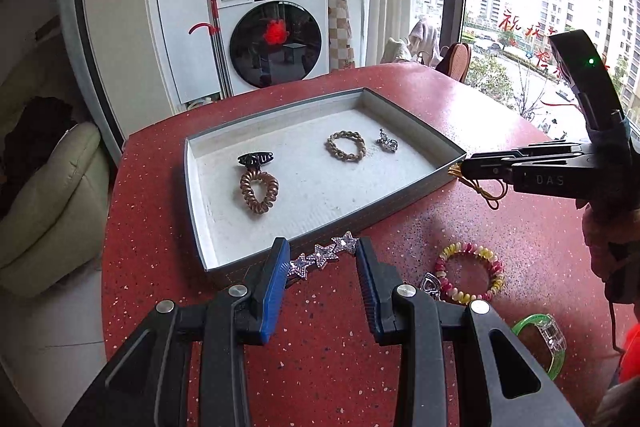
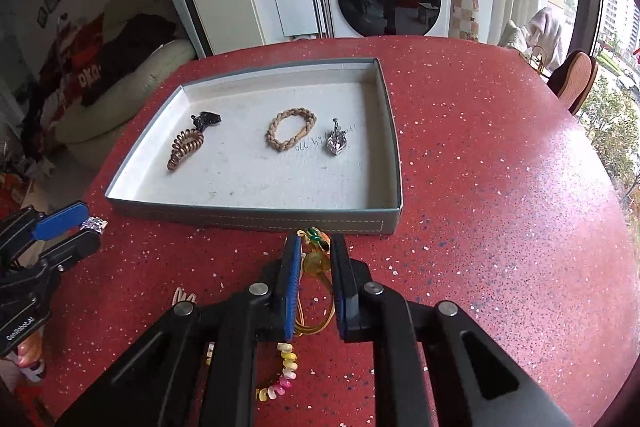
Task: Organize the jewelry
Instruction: 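Carry the yellow cord bracelet and star hair clip toward the gray tray, then lower both items into the tray and open both tools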
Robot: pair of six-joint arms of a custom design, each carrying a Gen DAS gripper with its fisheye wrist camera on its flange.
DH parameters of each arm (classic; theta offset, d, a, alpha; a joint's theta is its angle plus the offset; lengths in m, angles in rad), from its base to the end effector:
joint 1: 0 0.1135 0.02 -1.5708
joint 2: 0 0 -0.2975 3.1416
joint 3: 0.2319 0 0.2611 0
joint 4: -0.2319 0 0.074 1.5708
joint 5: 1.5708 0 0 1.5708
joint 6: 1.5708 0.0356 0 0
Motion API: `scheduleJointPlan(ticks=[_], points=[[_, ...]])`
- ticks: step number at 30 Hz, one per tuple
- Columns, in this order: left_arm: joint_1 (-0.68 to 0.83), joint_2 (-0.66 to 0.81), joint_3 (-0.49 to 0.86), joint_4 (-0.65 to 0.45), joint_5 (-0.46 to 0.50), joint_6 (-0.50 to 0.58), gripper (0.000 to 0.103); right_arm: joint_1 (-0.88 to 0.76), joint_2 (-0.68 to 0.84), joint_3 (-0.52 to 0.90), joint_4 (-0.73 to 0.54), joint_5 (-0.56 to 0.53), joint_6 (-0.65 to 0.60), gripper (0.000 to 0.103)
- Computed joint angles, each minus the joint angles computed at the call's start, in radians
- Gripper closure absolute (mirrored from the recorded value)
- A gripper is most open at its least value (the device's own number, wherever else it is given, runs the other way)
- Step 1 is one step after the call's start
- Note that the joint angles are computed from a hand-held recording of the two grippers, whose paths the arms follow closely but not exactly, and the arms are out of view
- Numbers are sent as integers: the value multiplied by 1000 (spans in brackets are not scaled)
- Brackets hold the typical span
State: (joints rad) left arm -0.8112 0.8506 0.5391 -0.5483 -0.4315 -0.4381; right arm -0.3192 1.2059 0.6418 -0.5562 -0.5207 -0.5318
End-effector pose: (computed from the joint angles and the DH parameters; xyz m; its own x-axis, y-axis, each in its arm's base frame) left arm 0.1165 -0.1010 0.2358 -0.6722 0.1482 -0.7254 0.2049 0.9787 0.0101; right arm 0.2015 -0.0479 0.2118 -0.7705 -0.2086 -0.6024 -0.3761 0.9117 0.1652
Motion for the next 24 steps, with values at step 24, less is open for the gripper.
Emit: scheduleJointPlan(ticks=[24], points=[[303,471,176,274,190,134,50,166,300,201,110,26,237,87]])
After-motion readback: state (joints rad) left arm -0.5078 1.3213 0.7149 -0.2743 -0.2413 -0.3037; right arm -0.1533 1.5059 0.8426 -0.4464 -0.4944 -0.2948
